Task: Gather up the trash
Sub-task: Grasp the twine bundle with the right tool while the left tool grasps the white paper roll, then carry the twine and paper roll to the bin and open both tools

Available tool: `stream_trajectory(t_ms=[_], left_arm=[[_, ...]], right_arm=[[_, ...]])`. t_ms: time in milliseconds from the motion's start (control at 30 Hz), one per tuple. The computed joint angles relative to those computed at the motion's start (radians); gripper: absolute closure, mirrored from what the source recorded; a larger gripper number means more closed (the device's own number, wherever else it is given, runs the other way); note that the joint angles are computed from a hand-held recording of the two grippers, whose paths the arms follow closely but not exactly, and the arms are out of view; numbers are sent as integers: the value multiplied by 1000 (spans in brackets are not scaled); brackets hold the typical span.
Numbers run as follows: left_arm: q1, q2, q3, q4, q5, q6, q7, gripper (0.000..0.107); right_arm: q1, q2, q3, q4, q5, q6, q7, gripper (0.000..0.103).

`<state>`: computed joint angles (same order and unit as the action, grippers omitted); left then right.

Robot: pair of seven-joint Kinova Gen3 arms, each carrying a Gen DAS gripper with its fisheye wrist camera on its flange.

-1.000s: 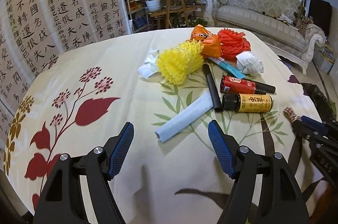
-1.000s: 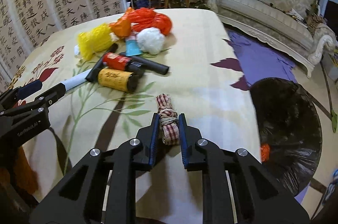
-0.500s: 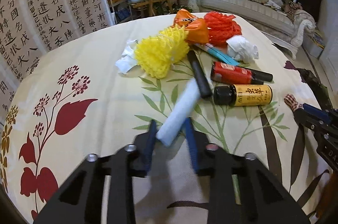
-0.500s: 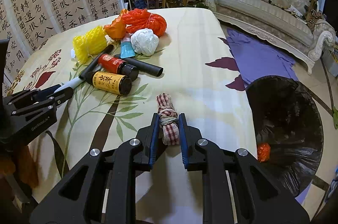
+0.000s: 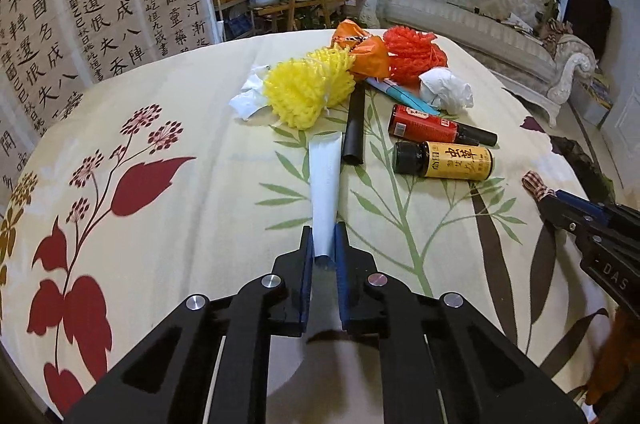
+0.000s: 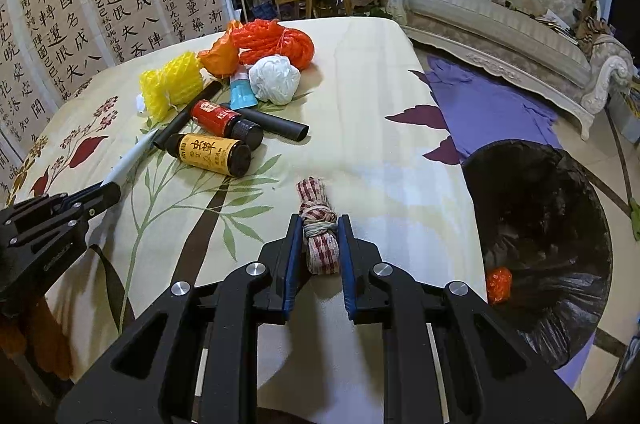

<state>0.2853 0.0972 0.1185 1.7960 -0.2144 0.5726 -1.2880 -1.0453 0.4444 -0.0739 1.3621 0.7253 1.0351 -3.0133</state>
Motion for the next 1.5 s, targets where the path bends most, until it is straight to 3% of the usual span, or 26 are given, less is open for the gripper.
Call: stream_trajectory(t_ms=[367,767,1133,1500], left_arm=[[-9,-70,14,50,4,-33,54,96],[23,-105,71,56,49,-80,34,96],[144,-14,103,-40,33,-111,35,96],[312,115,68,-159,-75,-77,102,96]], right_arm=[[-34,-37,-9,45,63,19,-85,86],[-50,-113,-52,119,158,137,-224,86],[-3,-198,-120,241,192,274,-375,86],[91,-260,-170,362,200,264,-461,86]])
